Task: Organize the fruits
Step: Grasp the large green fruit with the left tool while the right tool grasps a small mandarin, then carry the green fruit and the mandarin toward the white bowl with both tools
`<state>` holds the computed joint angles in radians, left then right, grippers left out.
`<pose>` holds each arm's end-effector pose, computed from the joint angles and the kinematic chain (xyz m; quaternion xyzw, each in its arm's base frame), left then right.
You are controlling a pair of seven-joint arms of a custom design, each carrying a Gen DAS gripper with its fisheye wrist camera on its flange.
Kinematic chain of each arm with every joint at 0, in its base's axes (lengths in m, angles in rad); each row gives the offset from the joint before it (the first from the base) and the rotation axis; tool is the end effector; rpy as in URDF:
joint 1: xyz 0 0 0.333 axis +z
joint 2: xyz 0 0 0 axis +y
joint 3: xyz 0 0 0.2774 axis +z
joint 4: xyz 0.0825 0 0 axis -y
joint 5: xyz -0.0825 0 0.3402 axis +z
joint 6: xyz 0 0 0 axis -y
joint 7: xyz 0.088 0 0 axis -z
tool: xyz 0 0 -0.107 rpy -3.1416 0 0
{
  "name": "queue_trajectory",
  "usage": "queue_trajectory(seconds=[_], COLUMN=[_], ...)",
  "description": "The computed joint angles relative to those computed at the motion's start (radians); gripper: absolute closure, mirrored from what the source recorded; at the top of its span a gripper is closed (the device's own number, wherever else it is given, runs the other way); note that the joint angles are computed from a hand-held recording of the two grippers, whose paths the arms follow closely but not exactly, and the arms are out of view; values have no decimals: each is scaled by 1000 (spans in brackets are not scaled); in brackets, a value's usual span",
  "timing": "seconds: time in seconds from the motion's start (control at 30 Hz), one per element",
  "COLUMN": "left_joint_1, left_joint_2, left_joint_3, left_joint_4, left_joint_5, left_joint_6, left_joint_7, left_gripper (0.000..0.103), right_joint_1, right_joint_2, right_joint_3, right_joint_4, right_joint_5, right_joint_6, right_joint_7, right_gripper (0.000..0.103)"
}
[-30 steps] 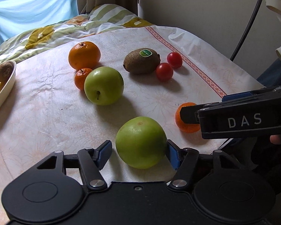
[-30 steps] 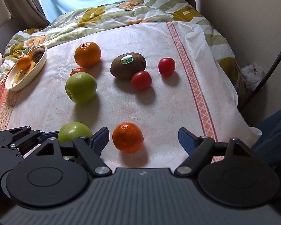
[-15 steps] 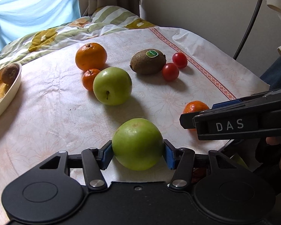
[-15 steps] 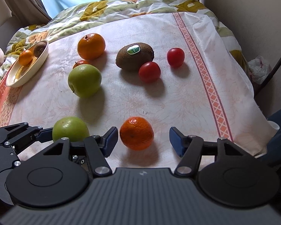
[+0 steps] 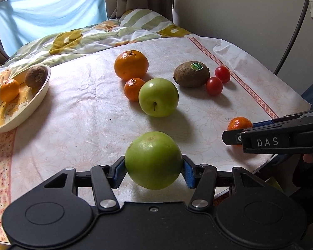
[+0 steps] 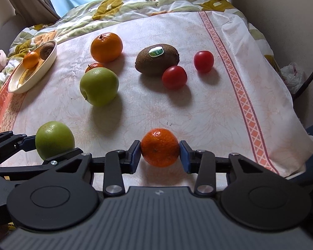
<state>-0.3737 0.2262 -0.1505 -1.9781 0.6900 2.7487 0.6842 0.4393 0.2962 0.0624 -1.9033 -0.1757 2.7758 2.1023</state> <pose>0.5008 -0.3141 0.3988 -0.6013 0.7308 -0.2418 0.2143 0.5371 0.3001 0.3990 -0.7127 0.6399 -0.1189 0.2617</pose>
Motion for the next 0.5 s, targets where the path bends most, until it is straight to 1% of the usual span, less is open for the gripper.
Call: queue_trajectory(seconds=[0.27,0.5], left_joint_1=[0,26], left_joint_2=[-27,-91], left_joint_3=[4,-10], left_joint_4=[-15,-39], left_joint_5=[30,38], left_joint_6=[-7,-36], left_joint_7=[-51,-87], left_gripper=[44,44], right_joint_1=[-3,-2], right_joint_2=[-7,-9], right_joint_3=[5,14], right_joint_4=[5,66], right_joint_5=[7,20], right_joint_6=[-2,-44], right_joint_7=[-15,-47], right_gripper=[49,49])
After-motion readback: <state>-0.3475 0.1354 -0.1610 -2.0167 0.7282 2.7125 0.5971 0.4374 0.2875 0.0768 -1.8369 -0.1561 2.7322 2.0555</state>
